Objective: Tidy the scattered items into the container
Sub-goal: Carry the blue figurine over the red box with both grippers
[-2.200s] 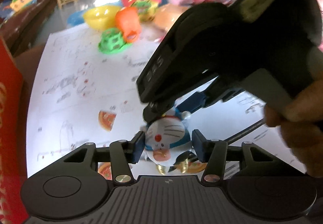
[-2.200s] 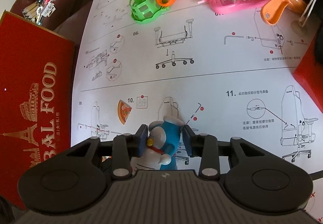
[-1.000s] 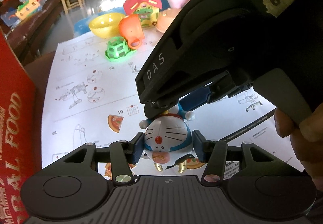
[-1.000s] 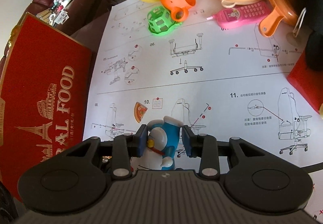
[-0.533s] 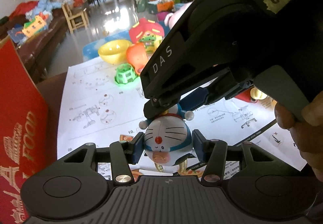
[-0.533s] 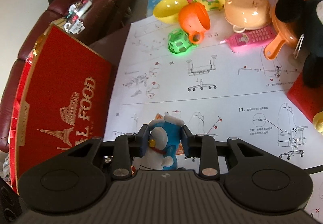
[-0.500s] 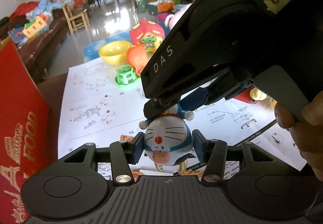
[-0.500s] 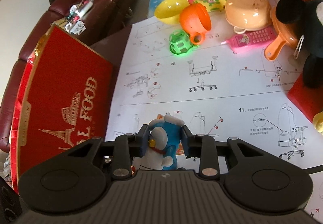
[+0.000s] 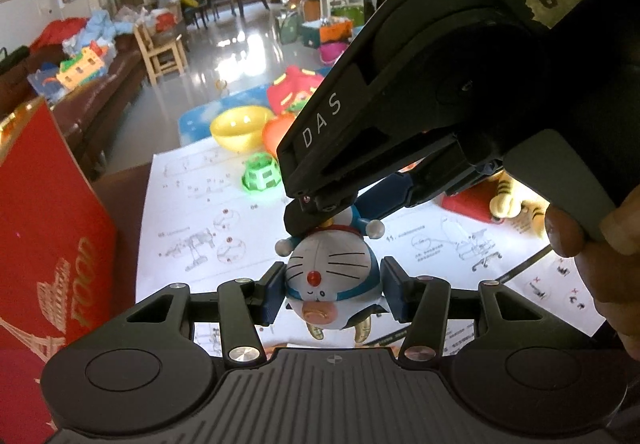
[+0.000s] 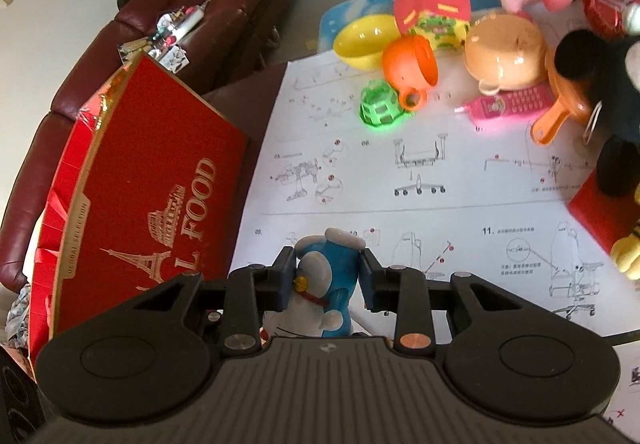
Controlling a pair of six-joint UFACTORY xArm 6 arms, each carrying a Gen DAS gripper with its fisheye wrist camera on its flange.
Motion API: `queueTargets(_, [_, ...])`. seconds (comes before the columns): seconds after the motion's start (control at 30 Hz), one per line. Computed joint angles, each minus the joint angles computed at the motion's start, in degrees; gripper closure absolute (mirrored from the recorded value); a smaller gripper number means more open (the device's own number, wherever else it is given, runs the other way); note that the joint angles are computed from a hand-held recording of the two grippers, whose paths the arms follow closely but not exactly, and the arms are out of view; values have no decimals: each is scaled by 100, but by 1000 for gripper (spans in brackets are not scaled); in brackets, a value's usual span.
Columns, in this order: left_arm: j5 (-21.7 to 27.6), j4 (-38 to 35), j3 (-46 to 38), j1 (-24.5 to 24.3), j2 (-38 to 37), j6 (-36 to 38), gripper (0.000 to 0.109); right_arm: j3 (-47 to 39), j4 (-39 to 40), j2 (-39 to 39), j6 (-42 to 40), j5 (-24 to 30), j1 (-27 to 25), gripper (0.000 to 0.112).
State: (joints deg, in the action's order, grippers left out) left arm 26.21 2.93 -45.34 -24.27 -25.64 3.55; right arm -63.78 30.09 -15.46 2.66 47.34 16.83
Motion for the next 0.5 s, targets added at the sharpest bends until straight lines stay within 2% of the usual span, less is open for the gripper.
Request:
queueTargets(0.27, [315,613,-139,13,-603,-813,57,-395,-118,-172,-229,88,160,74])
queueTargets(0.5, [682,1555,-94,381,-1629,-1707,57,-1153,-185,-124,-613,44,801,74])
